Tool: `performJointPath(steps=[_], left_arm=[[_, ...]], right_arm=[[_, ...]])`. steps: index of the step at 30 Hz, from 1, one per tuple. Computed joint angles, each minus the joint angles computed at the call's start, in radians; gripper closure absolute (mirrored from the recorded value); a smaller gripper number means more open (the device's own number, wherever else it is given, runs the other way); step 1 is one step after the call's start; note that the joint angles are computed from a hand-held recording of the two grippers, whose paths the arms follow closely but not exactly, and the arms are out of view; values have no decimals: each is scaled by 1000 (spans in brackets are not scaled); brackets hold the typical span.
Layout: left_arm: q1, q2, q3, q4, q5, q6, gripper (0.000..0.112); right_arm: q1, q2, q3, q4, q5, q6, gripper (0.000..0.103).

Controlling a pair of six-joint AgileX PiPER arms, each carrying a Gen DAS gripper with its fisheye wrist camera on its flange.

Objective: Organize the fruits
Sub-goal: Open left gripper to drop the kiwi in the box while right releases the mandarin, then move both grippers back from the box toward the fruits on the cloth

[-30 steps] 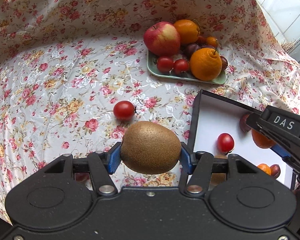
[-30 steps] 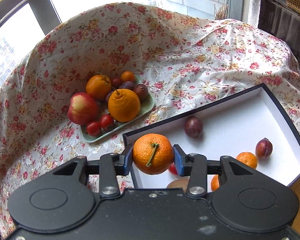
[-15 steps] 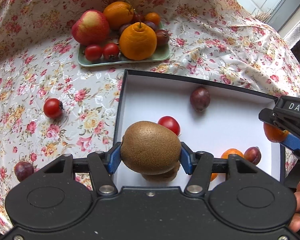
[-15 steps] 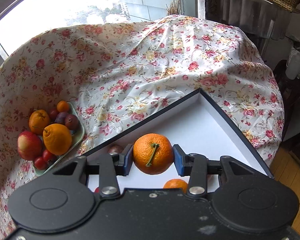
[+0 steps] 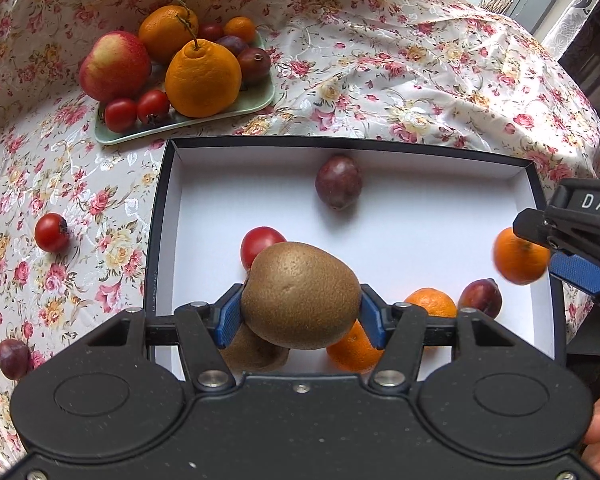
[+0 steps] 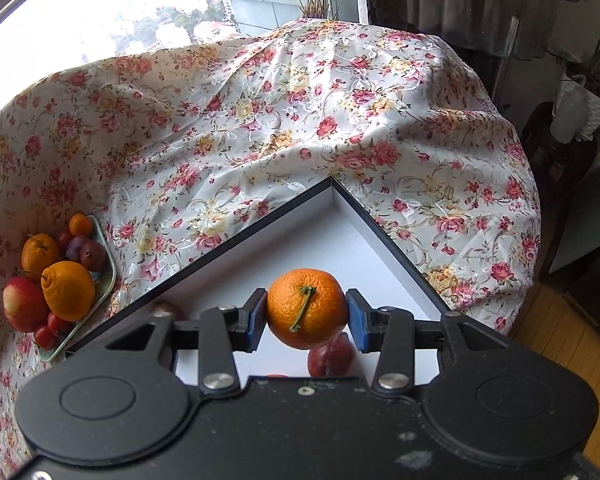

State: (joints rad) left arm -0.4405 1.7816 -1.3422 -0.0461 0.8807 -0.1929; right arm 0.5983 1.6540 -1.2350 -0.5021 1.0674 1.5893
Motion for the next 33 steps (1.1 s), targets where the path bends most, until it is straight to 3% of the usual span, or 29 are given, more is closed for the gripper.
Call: performJointPath(steps=[9,23,26,29,33], left_arm=[[3,-33,10,24,-30,-8,50],[91,-59,14,33,-12,-11,50],[111,-64,14,31,-7,-1,50],[128,-67,11,28,0,11,50],[147,-74,11,19,3,27,50]], right_arm=[[61,23,-35,-85,48,20,59],[123,42,-94,-103,65,106,59],[134,47,-95,-117,18,61,58],[158,96,-152,-130,69,24,58],[185,117,-170,-173,75,31,57]])
